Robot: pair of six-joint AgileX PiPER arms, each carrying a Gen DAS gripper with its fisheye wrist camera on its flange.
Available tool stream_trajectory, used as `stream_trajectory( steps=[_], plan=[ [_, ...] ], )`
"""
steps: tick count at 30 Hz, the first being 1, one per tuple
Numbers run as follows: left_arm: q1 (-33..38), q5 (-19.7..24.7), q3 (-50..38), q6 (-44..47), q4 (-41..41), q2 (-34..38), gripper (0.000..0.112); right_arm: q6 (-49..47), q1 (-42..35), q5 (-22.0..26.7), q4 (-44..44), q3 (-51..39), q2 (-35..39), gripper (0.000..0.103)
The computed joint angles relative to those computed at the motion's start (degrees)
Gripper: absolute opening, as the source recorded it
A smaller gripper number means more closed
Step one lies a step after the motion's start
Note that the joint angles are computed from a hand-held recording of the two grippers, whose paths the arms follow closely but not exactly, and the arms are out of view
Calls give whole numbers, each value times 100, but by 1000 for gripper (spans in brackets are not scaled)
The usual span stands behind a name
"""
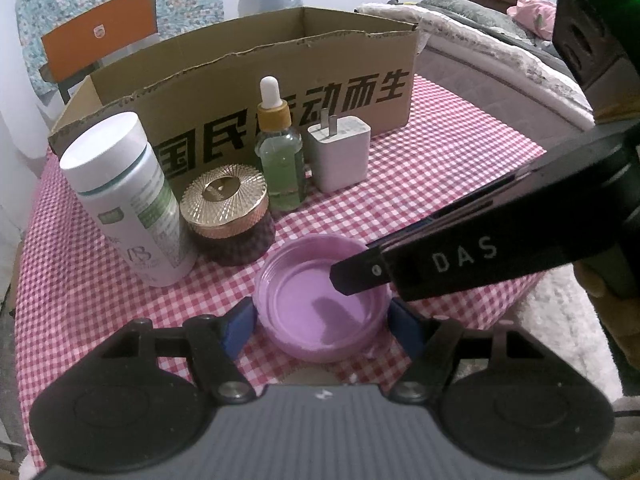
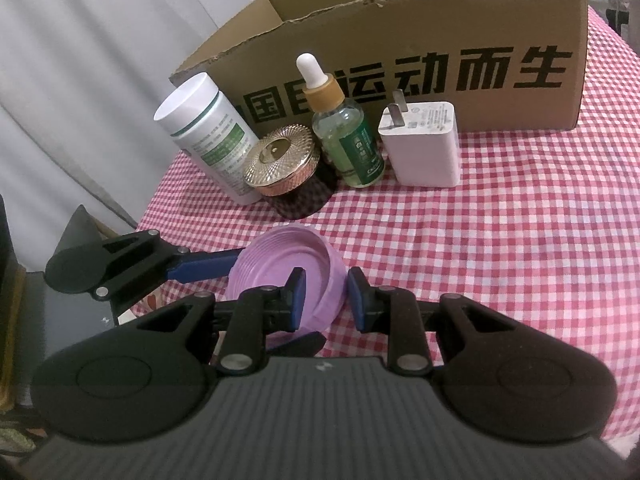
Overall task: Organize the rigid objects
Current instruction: 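Lift the pink lid over the box, lower it inside, open the right gripper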
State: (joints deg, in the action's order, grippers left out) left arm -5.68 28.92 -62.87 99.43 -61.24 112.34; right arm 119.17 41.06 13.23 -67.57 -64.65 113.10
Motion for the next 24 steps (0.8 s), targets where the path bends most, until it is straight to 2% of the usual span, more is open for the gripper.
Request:
stream_trajectory(
  steps=[14, 24],
  plan=[
    [-15, -66, 100, 23, -99, -110, 73, -270, 4, 45, 182, 8, -58, 23],
    [107, 10, 284, 277, -363, -332, 73, -742, 123, 272, 564, -101, -145, 23]
  ],
)
